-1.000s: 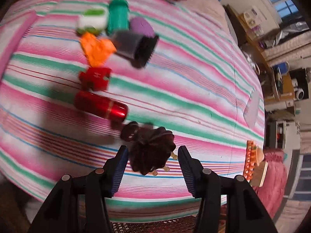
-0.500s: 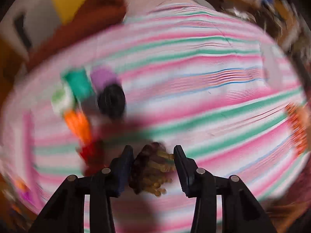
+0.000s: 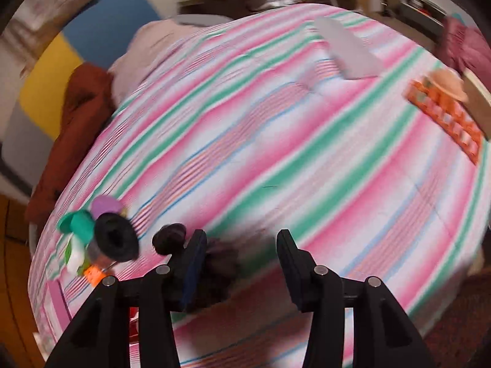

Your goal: Organize rigid objects

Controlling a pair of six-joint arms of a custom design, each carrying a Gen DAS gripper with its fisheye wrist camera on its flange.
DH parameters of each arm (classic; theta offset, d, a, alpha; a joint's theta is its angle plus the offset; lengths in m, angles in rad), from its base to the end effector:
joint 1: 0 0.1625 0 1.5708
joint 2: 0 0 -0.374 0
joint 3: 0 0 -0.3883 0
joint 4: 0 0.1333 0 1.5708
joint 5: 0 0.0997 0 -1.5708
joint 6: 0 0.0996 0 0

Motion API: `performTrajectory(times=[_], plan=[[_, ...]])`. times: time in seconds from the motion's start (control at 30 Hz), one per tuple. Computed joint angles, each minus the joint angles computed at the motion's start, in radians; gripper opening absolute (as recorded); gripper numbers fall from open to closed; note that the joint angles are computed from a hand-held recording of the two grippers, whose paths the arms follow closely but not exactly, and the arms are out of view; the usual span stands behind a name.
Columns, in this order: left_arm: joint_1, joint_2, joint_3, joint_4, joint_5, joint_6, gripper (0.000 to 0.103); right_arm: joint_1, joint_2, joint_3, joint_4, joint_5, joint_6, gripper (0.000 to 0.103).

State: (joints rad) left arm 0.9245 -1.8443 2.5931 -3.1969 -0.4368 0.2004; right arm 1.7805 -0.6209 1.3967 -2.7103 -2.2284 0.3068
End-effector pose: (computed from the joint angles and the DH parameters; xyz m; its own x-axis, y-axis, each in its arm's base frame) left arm 0.0101 -0.3578 0.3080 -0.6656 -0.1939 -0.7207 0.5280 0.5601 -0.6383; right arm 0.2171 -0.6721 0.0700 -0.8399 0.3218 0.4371 0.0620 0.8570 -0.5116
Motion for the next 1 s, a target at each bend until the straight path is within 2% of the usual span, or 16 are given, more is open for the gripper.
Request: performTrajectory(times=[0.1, 0.23, 0.33, 0.43, 0.57, 0.73, 0.93, 1.0], plan=[[-0.001, 0.019, -0.006, 0.001, -0.01, 0.004, 0.103, -0.003, -0.045, 0.044, -0.027, -0.002, 0.019, 0.052], [0.003, 0.048, -0.019, 0.008, -0.018, 0.001, 0.103, 0.006, -0.092, 0.084, -0.013, 0.062, -0.014, 0.059], [0.009, 0.057, -0.029, 0.029, -0.032, -0.02, 0.103, 0.01, -0.081, 0.056, 0.063, 0.104, -0.052, 0.062], [-0.001, 0.06, -0.029, 0.029, -0.026, -0.014, 0.103, 0.011, -0.054, 0.038, 0.03, 0.083, -0.024, 0.062], [-0.013, 0.059, -0.026, 0.014, -0.01, 0.001, 0.103, -0.041, -0.034, 0.012, -0.057, 0.251, 0.072, 0.062], [-0.007, 0.06, -0.036, 0.043, -0.002, -0.014, 0.103, -0.107, 0.007, -0.027, -0.135, 0.42, 0.152, 0.062], [0.004, 0.095, -0.055, 0.053, 0.001, -0.012, 0.103, -0.142, 0.069, -0.091, -0.189, 0.514, 0.151, 0.062], [0.01, 0.114, -0.064, 0.05, -0.005, -0.011, 0.103, -0.157, 0.086, -0.103, -0.226, 0.59, 0.162, 0.063]])
